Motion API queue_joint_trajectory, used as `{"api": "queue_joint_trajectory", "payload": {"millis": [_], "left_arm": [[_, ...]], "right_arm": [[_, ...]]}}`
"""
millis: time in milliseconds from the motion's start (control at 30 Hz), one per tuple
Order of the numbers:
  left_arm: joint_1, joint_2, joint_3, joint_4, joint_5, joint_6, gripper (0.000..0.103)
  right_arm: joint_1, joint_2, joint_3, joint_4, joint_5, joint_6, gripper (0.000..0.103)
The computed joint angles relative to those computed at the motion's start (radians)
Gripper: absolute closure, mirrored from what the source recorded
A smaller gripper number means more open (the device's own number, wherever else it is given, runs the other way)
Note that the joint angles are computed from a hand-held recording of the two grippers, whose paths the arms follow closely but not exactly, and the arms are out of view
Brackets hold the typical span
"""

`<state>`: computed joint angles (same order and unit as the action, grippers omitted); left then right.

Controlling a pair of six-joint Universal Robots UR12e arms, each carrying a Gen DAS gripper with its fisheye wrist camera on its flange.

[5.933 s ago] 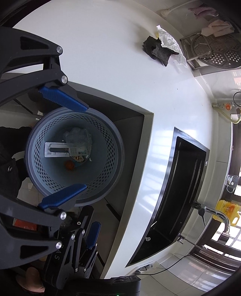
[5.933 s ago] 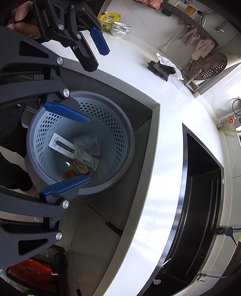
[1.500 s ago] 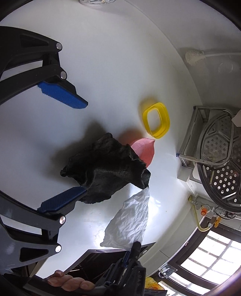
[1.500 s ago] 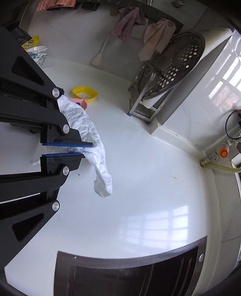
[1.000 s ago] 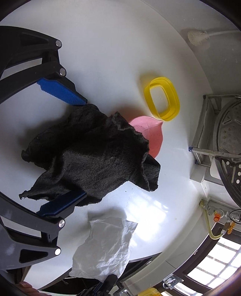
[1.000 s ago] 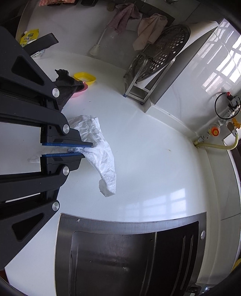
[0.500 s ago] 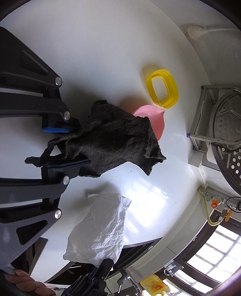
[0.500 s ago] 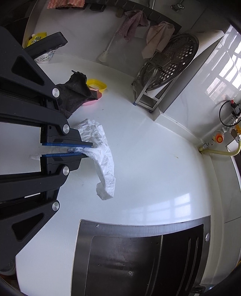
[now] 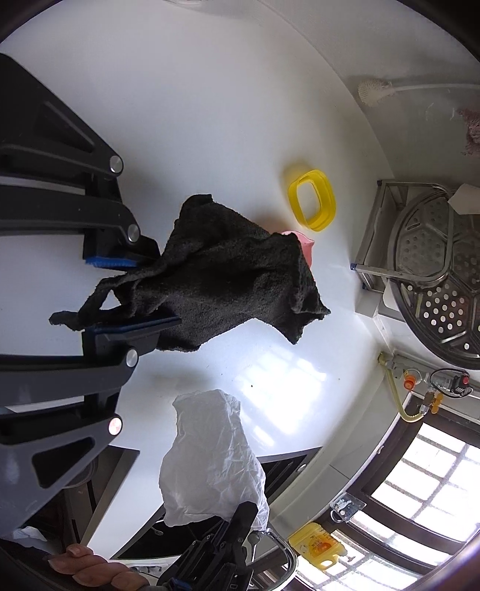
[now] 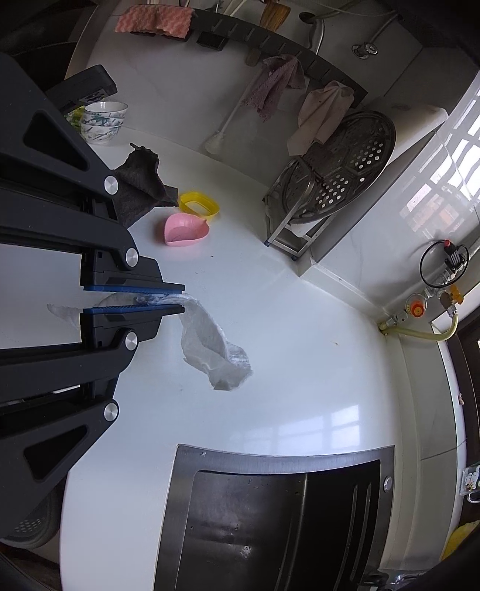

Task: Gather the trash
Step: 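Carry the black cloth with the left tool while the right tool carries the white bag to the basket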

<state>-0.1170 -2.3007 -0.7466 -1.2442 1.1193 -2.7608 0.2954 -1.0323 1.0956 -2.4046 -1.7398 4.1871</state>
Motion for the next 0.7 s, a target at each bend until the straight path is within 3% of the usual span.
{"api": "queue_joint_trajectory", "payload": {"millis": [367, 700], "left_arm": [[0.011, 0.146, -0.194, 0.103, -0.028, 0.043, 0.082], [0.003, 0.294, -0.395, 0.147, -0.036, 0.097, 0.082]], "right_arm": [[0.047, -0.086, 0.097, -0.037, -0.054, -0.038, 0.097], [0.093, -0.219, 0.278, -0.055, -0.1, -0.034, 0.097]]}}
